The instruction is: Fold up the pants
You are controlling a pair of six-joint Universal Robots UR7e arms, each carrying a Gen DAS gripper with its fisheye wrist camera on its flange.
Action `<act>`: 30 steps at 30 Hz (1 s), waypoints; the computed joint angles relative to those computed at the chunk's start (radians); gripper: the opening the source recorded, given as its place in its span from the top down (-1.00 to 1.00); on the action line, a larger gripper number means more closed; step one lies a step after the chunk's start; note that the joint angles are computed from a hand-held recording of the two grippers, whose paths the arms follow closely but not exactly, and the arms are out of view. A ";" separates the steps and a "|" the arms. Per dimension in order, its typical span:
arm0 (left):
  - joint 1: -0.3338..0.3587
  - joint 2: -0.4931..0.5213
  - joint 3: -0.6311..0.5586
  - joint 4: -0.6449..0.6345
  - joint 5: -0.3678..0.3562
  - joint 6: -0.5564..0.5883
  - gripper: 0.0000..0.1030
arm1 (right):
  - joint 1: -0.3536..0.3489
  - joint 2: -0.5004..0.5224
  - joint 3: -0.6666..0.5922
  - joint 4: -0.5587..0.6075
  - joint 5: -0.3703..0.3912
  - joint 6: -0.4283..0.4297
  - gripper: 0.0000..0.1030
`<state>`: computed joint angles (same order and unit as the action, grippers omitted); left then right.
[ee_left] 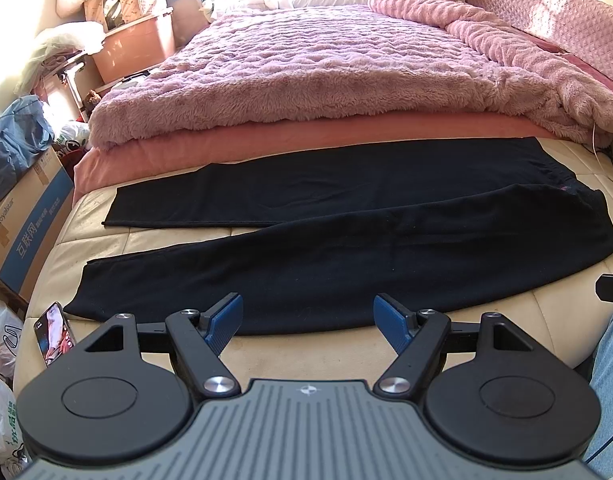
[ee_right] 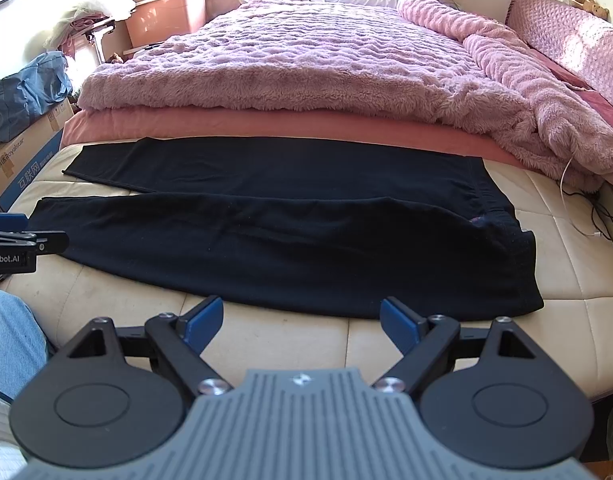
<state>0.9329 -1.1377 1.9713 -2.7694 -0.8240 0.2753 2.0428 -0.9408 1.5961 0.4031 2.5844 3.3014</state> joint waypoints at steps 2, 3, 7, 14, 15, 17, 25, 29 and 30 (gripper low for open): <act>0.000 0.000 0.000 0.000 0.000 0.000 -0.69 | 0.000 0.000 0.000 0.000 0.000 0.001 -0.59; 0.000 0.000 0.000 0.000 0.000 0.000 -0.69 | 0.000 0.000 0.000 0.000 0.000 0.001 -0.59; 0.000 0.000 -0.001 0.001 0.000 0.000 -0.69 | 0.000 0.001 0.000 0.001 -0.001 0.002 -0.59; 0.001 0.000 0.000 -0.001 -0.001 0.001 -0.69 | 0.004 0.004 -0.006 0.011 0.001 0.011 -0.59; 0.001 0.000 0.000 -0.001 -0.001 0.001 -0.69 | 0.004 0.005 -0.006 0.012 0.001 0.011 -0.59; 0.000 0.000 0.000 0.000 0.000 0.000 -0.69 | 0.004 0.005 -0.006 0.013 0.000 0.010 -0.59; 0.001 -0.001 0.000 0.000 -0.001 0.002 -0.69 | 0.004 0.006 -0.008 0.017 -0.001 0.014 -0.59; 0.003 0.000 -0.003 0.005 -0.001 0.003 -0.69 | 0.003 0.006 -0.008 0.017 -0.002 0.012 -0.59; 0.005 0.002 -0.006 0.005 0.000 0.006 -0.69 | 0.001 0.007 -0.009 0.017 -0.003 0.009 -0.59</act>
<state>0.9383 -1.1360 1.9648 -2.7649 -0.8240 0.2818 2.0438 -0.9340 1.5872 0.4198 2.5814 3.3102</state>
